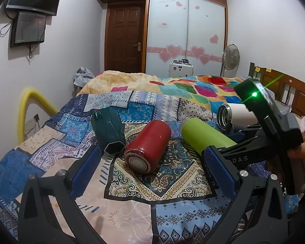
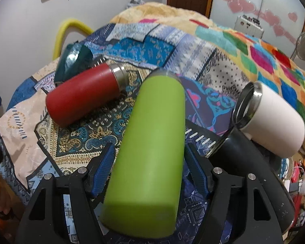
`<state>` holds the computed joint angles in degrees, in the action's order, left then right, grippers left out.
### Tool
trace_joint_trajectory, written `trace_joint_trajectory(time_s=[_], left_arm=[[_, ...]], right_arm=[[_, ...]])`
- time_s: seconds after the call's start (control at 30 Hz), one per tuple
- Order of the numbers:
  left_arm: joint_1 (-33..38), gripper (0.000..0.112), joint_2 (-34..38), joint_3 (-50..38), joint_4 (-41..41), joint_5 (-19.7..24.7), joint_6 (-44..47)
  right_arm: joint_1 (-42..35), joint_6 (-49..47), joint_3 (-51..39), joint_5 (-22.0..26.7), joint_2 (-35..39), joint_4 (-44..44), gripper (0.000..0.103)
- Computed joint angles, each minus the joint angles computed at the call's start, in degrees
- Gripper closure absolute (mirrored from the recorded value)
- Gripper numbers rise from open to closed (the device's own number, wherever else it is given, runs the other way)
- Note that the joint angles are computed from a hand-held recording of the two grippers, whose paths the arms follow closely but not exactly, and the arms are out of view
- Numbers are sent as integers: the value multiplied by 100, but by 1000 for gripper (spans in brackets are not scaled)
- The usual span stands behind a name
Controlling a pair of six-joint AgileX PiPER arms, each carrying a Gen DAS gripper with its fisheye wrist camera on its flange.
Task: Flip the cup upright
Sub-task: 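Close the right tool around the lime-green bottle's body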
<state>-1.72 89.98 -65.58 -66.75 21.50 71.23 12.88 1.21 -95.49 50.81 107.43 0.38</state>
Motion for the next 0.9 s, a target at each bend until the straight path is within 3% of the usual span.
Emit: trace_joint_trajectory(time_s=[0.13, 0.3, 0.53, 0.9], left_arm=[[31, 9, 14, 22, -102, 17, 85], [39, 9, 1, 51, -204, 25, 176], [102, 9, -40, 95, -263, 50, 238], [85, 9, -332, 252, -69, 80, -34]], right_arm=[[1, -47, -184, 171, 114, 46, 36], [-96, -153, -740, 723, 500, 453, 35], [-10, -53, -305, 370, 252, 440, 40], [50, -231, 1119, -221, -914, 854, 41]])
